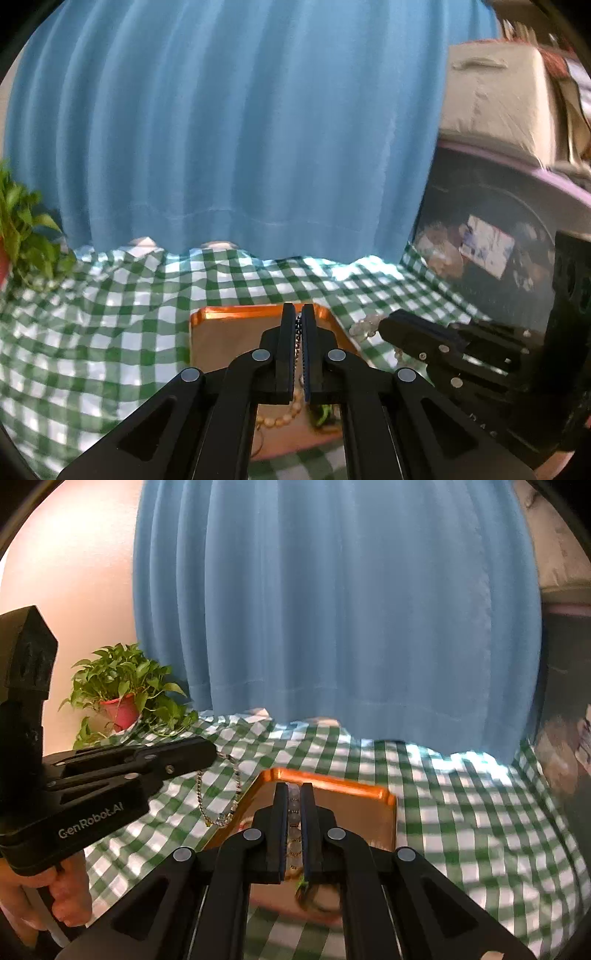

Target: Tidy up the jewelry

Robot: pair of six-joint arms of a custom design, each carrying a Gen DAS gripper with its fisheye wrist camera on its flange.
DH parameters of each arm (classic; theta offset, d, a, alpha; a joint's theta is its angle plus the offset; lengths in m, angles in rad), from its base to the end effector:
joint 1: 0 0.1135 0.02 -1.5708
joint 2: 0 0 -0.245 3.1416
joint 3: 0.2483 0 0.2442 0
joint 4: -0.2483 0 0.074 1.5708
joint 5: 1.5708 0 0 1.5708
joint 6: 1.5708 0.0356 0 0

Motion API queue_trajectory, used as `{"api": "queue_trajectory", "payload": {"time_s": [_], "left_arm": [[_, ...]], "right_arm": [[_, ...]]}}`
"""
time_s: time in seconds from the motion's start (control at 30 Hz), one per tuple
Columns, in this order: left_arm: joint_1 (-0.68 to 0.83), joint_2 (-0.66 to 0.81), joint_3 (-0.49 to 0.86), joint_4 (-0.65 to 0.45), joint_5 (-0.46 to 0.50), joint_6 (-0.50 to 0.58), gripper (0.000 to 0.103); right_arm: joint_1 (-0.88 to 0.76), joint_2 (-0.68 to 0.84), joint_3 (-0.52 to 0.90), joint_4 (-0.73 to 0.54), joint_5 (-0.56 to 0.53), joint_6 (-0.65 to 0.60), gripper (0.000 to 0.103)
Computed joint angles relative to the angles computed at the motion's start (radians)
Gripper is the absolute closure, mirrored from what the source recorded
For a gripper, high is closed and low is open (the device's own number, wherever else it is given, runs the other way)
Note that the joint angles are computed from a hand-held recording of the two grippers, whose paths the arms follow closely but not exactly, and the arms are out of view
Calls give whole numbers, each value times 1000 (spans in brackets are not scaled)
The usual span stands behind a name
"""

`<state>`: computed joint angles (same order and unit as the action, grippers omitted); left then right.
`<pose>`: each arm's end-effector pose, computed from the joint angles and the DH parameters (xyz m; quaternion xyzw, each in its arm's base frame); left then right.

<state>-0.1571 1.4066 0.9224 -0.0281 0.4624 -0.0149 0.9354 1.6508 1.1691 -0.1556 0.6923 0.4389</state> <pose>0.3034 -0.0641 0.2462 0.1751 0.8299 -0.2393 0.4726 0.2312 0.2752 0.2409 -0.0584 0.8518 0.0343 0.5194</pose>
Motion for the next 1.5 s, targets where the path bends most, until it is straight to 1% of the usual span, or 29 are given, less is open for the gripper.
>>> {"api": "queue_trajectory", "payload": {"time_s": [0.13, 0.23, 0.27, 0.33, 0.4, 0.47, 0.53, 0.63, 0.8, 0.87, 0.9, 0.93, 0.97, 1.0, 1.03, 1.07, 1.1, 1.13, 1.17, 1.27, 1.3, 1.37, 1.4, 1.47, 1.5], "left_arm": [[5, 146, 46, 50, -1, -27, 100], [-1, 254, 100, 41, -22, -22, 100], [-6, 281, 113, 37, -35, -18, 100], [-19, 351, 148, 14, -87, 3, 100], [-28, 415, 170, 2, -128, 18, 100], [-39, 497, 207, -23, -193, 32, 100], [-42, 552, 238, -50, -218, 37, 100], [-46, 589, 253, -67, -251, 55, 100], [-58, 575, 227, -55, -304, 93, 99], [-61, 574, 227, -63, -330, 113, 97], [-60, 570, 226, -68, -332, 117, 94], [-60, 566, 226, -75, -332, 117, 91], [-60, 562, 225, -80, -333, 116, 79], [-62, 546, 209, -75, -336, 117, 53], [-71, 528, 188, -60, -366, 114, 41], [-71, 503, 158, -37, -346, 117, 33], [-80, 472, 123, -18, -361, 111, 24], [-93, 429, 80, 1, -390, 102, 22], [-101, 386, 42, 8, -398, 98, 21], [-98, 254, -52, -25, -341, 79, 20], [-99, 222, -68, -39, -336, 70, 20], [-99, 110, -128, -83, -337, 52, 20], [-98, 59, -149, -109, -337, 48, 20], [-98, -81, -190, -205, -335, 30, 20], [-92, -130, -206, -234, -325, 25, 20]], "right_arm": [[-73, 47, -32, 92, -79, -24, 98], [-132, 103, -32, 123, -179, 5, 98], [-145, 130, -25, 124, -191, 5, 98], [-161, 175, -8, 117, -200, 5, 98], [-188, 220, 7, 114, -234, 20, 98], [-217, 272, 34, 92, -267, 28, 98], [-243, 310, 51, 74, -295, 42, 98], [-271, 336, 54, 65, -326, 61, 98], [-280, 345, 50, 59, -336, 56, 98], [-285, 339, 33, 65, -351, 58, 96], [-288, 337, 27, 56, -354, 69, 89], [-287, 328, 13, 52, -348, 77, 75], [-282, 321, 0, 55, -337, 81, 68], [-273, 307, -17, 54, -314, 84, 62], [-266, 295, -25, 44, -301, 83, 62], [-256, 277, -39, 38, -284, 80, 62], [-242, 256, -55, 35, -258, 79, 62], [-227, 236, -71, 30, -236, 79, 61], [-210, 211, -88, 17, -217, 91, 60], [-156, 146, -127, -35, -187, 181, 58], [-127, 122, -138, -54, -171, 207, 56], [-66, 98, -125, -125, -116, 259, 51], [-32, 88, -115, -168, -90, 292, 51], [36, 66, -101, -241, -53, 368, 51], [67, 53, -96, -275, -40, 409, 50]]}}
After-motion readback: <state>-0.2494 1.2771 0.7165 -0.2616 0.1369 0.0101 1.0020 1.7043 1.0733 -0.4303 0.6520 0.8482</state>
